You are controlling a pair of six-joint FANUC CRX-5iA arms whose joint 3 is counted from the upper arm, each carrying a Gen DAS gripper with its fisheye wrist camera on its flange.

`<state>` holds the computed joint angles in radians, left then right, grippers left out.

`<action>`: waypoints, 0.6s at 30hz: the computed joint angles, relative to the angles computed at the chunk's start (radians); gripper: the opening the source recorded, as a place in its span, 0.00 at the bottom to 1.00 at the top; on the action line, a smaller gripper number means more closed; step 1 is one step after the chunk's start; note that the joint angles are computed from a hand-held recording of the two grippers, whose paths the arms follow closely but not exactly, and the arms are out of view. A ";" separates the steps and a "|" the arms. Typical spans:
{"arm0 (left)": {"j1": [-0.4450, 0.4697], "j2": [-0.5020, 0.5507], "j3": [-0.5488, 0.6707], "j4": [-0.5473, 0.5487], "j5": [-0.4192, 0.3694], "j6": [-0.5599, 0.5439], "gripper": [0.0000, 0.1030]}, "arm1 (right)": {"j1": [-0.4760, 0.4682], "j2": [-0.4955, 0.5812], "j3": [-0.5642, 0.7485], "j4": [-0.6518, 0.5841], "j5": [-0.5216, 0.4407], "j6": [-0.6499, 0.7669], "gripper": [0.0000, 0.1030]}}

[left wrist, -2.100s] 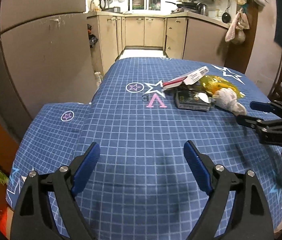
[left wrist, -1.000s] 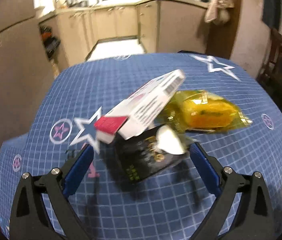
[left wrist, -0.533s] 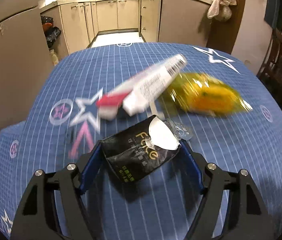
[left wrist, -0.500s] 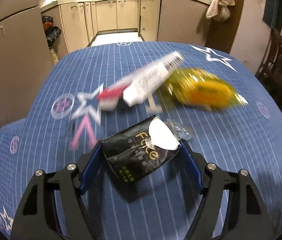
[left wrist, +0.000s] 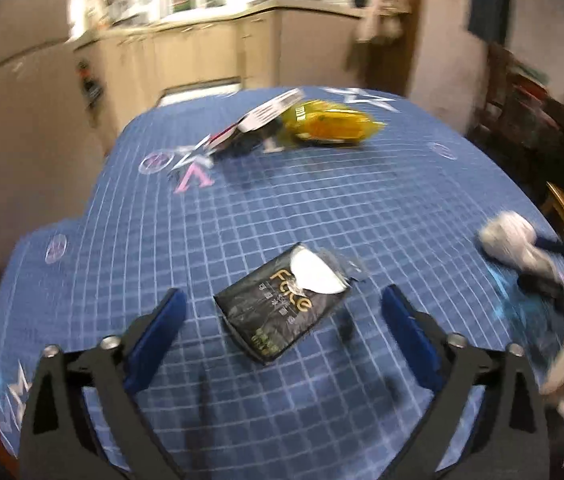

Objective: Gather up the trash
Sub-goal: 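Grasp the black Face tissue packet with the left gripper while the right grasps the white towel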

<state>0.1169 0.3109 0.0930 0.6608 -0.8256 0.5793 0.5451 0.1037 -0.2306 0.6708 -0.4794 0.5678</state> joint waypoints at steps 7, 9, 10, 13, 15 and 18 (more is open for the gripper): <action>0.028 0.080 0.115 -0.013 -0.086 -0.341 0.94 | -0.024 -0.014 0.026 -0.141 -0.008 0.165 0.86; 0.026 0.112 0.158 -0.040 -0.096 -0.393 0.94 | -0.035 0.009 0.083 -0.222 -0.039 0.259 0.87; 0.026 0.130 0.186 -0.056 -0.119 -0.402 0.94 | -0.040 0.022 0.107 -0.254 -0.054 0.301 0.87; 0.026 0.179 0.241 -0.042 -0.173 -0.447 0.94 | -0.051 0.056 0.181 -0.360 -0.094 0.437 0.87; 0.026 0.198 0.261 -0.022 -0.197 -0.461 0.92 | -0.051 0.080 0.230 -0.422 -0.141 0.519 0.80; 0.022 0.200 0.248 0.022 -0.203 -0.529 0.83 | -0.037 0.083 0.223 -0.380 -0.146 0.520 0.66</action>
<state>0.1393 0.5113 0.3409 0.6826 -1.0282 0.0502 0.5083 0.1869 -0.0073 0.2909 -0.6255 1.0875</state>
